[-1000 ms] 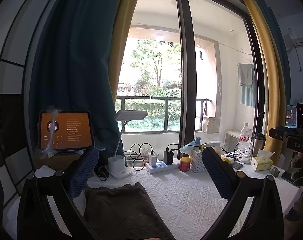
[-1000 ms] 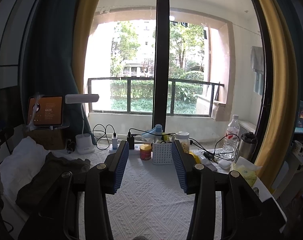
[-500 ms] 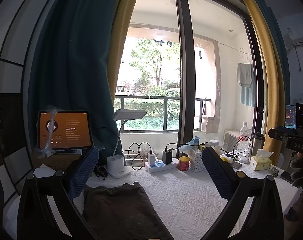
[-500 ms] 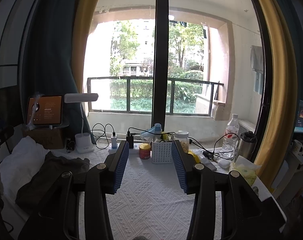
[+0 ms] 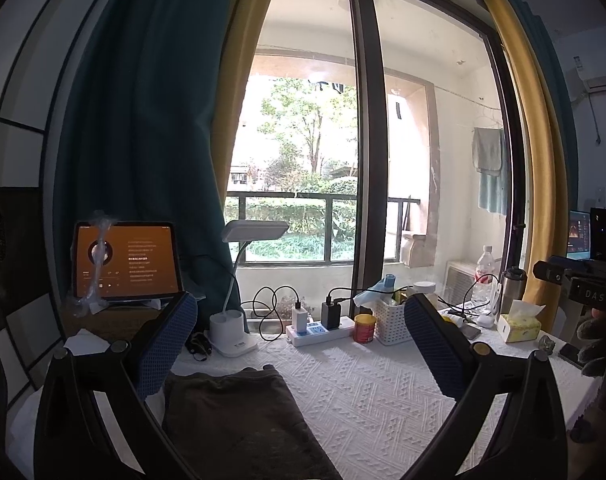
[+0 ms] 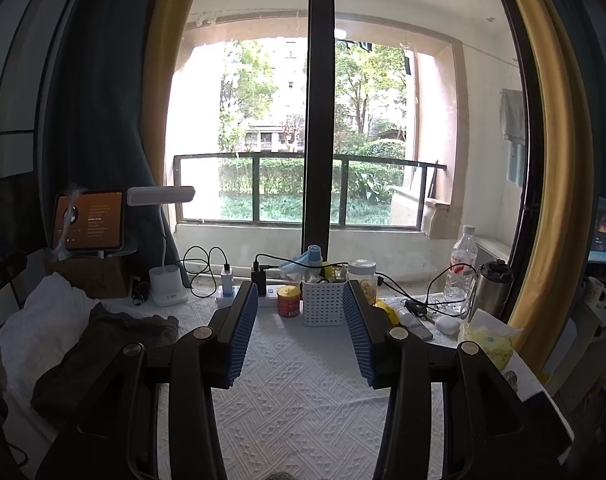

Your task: Fold small clothes

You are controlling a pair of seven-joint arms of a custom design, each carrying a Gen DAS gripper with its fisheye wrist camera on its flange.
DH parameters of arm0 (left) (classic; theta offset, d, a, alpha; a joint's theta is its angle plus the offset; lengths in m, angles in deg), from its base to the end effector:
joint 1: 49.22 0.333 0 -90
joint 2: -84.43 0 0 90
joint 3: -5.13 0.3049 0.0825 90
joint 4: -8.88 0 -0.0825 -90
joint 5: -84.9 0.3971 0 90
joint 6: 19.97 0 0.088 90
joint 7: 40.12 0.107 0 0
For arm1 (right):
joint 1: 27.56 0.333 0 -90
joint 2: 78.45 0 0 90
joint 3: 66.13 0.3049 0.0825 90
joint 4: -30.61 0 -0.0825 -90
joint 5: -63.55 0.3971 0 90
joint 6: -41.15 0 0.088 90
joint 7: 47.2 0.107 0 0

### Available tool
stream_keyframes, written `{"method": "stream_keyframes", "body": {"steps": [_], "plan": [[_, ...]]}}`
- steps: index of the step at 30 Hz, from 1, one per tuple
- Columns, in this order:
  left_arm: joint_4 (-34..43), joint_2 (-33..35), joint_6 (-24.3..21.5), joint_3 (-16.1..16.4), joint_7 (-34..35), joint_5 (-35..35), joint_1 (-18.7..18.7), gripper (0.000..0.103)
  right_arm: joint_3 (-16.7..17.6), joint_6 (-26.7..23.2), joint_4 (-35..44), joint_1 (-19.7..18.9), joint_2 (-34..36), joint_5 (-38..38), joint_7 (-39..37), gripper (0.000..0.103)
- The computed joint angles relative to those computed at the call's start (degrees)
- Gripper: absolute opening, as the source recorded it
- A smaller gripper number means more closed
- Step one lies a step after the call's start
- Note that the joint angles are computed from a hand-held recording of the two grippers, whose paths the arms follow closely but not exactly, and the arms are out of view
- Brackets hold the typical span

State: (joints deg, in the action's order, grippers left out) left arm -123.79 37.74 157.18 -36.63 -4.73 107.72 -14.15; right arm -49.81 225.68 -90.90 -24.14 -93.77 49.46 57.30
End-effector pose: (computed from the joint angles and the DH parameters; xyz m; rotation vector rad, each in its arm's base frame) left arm 0.4077 -0.2017 0.6763 -1.3782 1.1466 -1.0956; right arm 0.4833 0.2197 0.6710 -1.5729 1.0402 -0.9149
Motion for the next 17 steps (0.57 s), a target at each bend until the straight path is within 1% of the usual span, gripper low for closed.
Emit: {"method": "stream_keyframes", "body": {"steps": [4,13,15,17], "plan": [[0.15,0.09,0.03,-0.08,-0.12,0.05,0.01,0.102,-1.14,-0.2,-0.07,1.34,0.09,0.54,-0.7,0.047],[0.45,0.29,0.22,-0.07,-0.01,0.2,-0.2,0.102,-0.36,-0.03,-0.51,0.33,-0.26,0.8,-0.31,0.047],[0.45,0.39,0.35,0.04,0.12,0.15,-0.41,0.102,-0.51,-0.12,-0.55,0.47,-0.25,0.87,-0.35,0.047],[0.53,0.54,0.29,0.02,0.3,0.14,-0.4,0.102,-1.31,-0.34,-0.45,1.4,-0.08,1.14,-0.81,0.047]]}}
